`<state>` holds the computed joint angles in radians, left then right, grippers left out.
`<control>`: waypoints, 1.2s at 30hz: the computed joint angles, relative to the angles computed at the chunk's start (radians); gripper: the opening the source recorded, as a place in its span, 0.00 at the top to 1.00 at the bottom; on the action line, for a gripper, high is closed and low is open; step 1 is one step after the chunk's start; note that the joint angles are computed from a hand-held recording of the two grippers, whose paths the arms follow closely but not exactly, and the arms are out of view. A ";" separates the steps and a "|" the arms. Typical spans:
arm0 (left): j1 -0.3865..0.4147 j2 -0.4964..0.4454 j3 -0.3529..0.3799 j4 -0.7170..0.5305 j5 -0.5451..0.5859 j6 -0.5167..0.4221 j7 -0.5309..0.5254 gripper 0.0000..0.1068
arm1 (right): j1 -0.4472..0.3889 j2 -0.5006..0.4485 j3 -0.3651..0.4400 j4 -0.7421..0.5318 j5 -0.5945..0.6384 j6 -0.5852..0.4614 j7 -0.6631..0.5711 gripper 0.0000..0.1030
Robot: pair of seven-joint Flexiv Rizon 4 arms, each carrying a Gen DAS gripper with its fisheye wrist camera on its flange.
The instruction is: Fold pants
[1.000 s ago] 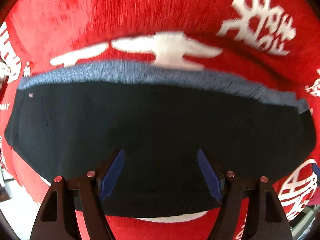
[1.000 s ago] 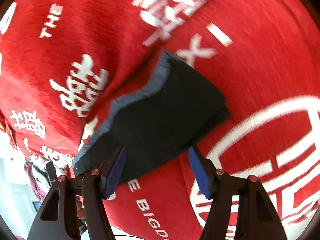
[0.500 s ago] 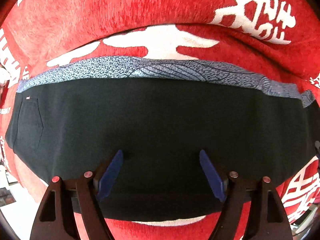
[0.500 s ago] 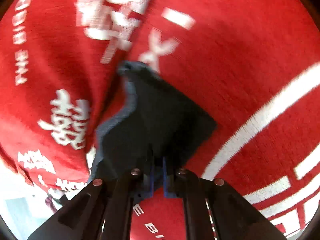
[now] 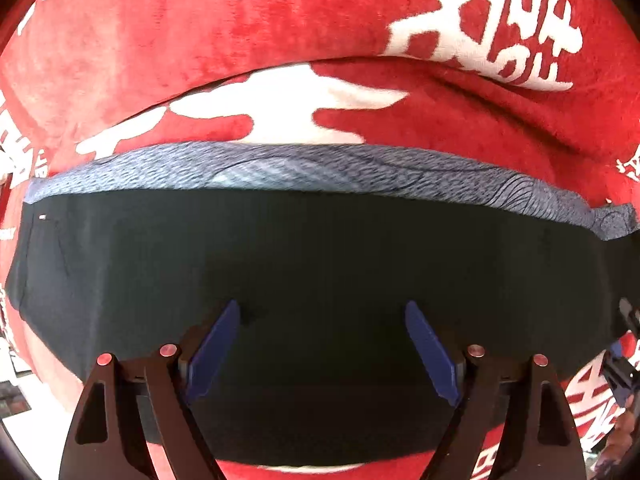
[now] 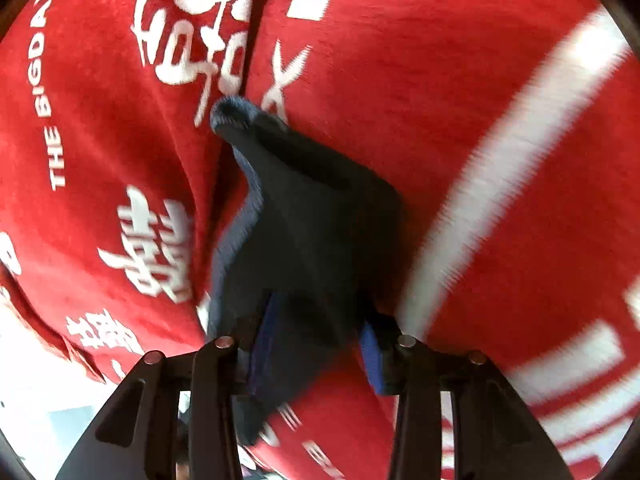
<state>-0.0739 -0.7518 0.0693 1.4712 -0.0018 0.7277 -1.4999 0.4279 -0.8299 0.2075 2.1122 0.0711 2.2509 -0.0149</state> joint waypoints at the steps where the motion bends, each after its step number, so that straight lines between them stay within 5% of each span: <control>1: -0.008 -0.005 0.003 -0.006 0.008 0.007 -0.005 0.20 | -0.015 0.007 0.001 -0.009 -0.024 -0.032 -0.002 0.80; 2: -0.018 -0.007 0.009 -0.009 0.023 0.016 -0.007 0.20 | -0.007 0.034 -0.016 -0.017 -0.018 -0.084 -0.013 0.90; 4: -0.030 -0.010 0.010 -0.009 0.037 0.028 -0.009 0.17 | 0.014 0.074 -0.027 -0.020 0.058 -0.092 -0.100 0.90; 6: -0.032 -0.011 0.023 0.005 0.051 0.059 -0.021 0.04 | 0.034 0.136 -0.082 0.025 -0.004 -0.210 -0.086 0.90; 8: -0.014 -0.017 0.014 0.003 0.025 0.036 -0.028 0.04 | -0.010 0.143 -0.089 0.068 -0.163 -0.271 0.042 0.85; 9: -0.010 -0.015 0.016 -0.012 0.017 -0.004 -0.030 0.04 | 0.004 0.140 -0.119 0.102 -0.196 -0.215 0.121 0.84; 13: -0.004 0.019 0.005 -0.015 0.038 0.036 0.012 0.04 | 0.256 0.314 -0.380 0.203 -0.219 -0.387 0.121 0.77; 15: -0.006 0.023 0.000 -0.014 0.042 0.067 0.035 0.04 | 0.369 0.388 -0.465 0.188 -0.144 -0.486 -0.026 0.77; 17: -0.023 0.002 0.005 -0.039 0.051 0.065 0.035 0.04 | 0.373 0.372 -0.430 0.071 0.012 -0.581 -0.262 0.77; 19: -0.058 -0.057 0.017 -0.128 0.059 0.008 -0.006 0.04 | 0.265 0.304 -0.330 -0.082 0.029 -0.706 -0.446 0.77; 24: -0.088 -0.159 0.037 -0.255 0.081 -0.009 -0.096 0.04 | 0.055 0.141 -0.178 -0.282 -0.044 -0.884 -0.500 0.85; 27: -0.089 -0.191 0.039 -0.323 0.079 -0.027 -0.114 0.04 | 0.103 0.139 -0.275 -0.255 -0.053 -0.814 -0.462 0.95; 30: -0.073 -0.188 0.030 -0.350 0.070 -0.076 -0.110 0.04 | 0.105 0.173 -0.276 -0.257 -0.066 -0.869 -0.445 0.81; 32: -0.053 -0.149 0.012 -0.303 0.065 -0.062 -0.071 0.04 | 0.036 0.175 -0.175 -0.282 -0.060 -0.851 -0.504 0.65; 36: -0.003 -0.057 -0.010 -0.166 0.042 -0.023 0.018 0.04 | -0.042 0.157 0.008 -0.342 0.002 -0.838 -0.630 0.60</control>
<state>-0.0772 -0.8085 0.0590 1.3054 0.0399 0.7049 -1.4819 0.3863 -0.6733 0.2159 1.7697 0.0729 1.4124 -0.6450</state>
